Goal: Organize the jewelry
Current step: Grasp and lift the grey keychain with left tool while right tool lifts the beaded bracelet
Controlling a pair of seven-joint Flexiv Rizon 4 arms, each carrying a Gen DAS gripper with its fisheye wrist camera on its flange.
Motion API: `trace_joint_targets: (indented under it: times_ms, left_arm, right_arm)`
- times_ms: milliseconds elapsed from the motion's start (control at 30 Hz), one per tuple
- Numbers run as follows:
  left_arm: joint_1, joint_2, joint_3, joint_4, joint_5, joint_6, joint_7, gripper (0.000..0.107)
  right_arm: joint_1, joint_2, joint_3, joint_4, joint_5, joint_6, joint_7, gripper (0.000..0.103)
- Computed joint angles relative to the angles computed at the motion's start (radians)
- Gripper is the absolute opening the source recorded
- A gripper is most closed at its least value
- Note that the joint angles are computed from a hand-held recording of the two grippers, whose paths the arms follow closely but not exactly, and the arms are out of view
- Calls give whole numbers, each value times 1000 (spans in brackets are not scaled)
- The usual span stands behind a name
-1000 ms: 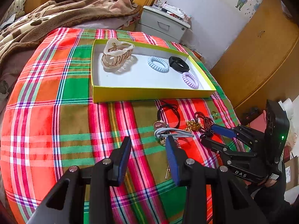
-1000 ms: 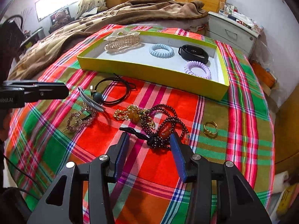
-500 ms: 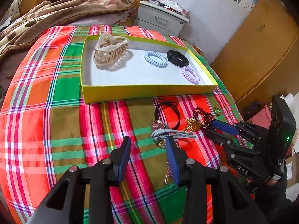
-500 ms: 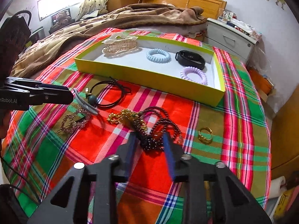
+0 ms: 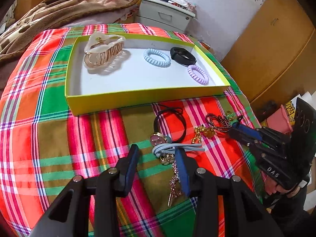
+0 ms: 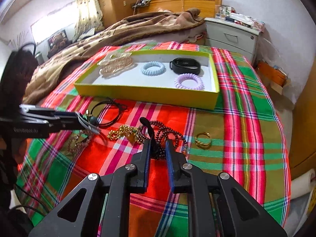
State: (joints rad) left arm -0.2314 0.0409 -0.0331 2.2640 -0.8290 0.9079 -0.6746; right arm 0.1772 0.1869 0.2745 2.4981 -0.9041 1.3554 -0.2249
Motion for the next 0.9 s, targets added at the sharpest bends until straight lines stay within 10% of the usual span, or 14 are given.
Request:
trace_joint_targets:
  times_ms: [300,900]
  left_arm:
    - [-12,8,-7,6,-1,38,-6,11]
    - [-10,49,21,16,-102,22,19,5]
  right_arm:
    - [-68,38,6,17,-101,57,115,15]
    - [-166,80,26,22,-231,147,248,15]
